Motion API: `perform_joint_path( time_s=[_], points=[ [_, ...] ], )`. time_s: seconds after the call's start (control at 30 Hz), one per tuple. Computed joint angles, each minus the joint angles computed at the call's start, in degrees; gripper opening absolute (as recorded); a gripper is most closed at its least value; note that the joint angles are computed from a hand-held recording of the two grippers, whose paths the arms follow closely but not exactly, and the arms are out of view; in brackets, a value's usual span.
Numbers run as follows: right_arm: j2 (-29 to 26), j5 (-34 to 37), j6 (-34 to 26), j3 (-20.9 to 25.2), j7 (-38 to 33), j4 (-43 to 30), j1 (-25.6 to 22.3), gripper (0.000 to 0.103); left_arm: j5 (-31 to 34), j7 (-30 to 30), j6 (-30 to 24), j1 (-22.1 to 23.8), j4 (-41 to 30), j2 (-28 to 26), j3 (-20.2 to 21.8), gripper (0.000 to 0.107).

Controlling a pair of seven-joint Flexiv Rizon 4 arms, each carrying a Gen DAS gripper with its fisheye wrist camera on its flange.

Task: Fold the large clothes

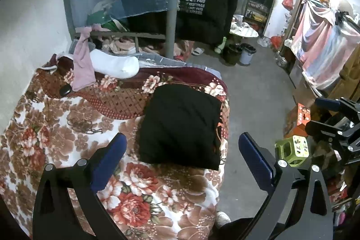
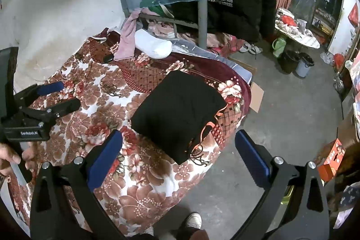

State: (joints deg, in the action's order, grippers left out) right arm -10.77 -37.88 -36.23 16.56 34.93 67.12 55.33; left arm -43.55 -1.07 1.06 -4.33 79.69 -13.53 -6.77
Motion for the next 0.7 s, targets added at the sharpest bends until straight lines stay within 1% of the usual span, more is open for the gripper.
perform_joint_path(
  time_s=[0.13, 0.2, 0.3, 0.43, 0.63, 0.7],
  points=[
    [-0.18, -0.25, -0.22, 0.04, 1.51, -0.22, 0.57, 0.098, -0.22, -0.03, 1.01, 0.01, -0.39, -0.13, 0.00, 0.098],
    [0.23, -0.48, -0.22, 0.15, 1.72, 0.15, 0.60, 0.098, -0.31, 0.35, 2.35, -0.17, -0.10, 0.07, 0.00, 0.098],
    [1.22, -0.34, 0.08, 0.46, 2.05, 1.17, 0.18, 0.098, -0.38, 0.40, 2.80, -0.22, -0.42, -0.02, -0.14, 0.098],
    [2.83, 0.38, 1.58, 1.21, 2.59, 3.18, -1.16, 0.098, -0.54, 1.11, 0.79, 0.17, -1.32, -0.44, -0.42, 0.098],
    [3.62, 0.90, 2.99, 1.92, 2.42, 4.28, -2.44, 0.098, -0.68, 0.78, 0.17, -0.06, -0.45, 0.16, -0.18, 0.098],
    [3.53, 0.92, 2.86, 2.07, 2.30, 4.14, -2.56, 0.098, -0.87, 1.09, 1.01, -0.22, 0.45, 0.71, 0.02, 0.098]
  ],
)
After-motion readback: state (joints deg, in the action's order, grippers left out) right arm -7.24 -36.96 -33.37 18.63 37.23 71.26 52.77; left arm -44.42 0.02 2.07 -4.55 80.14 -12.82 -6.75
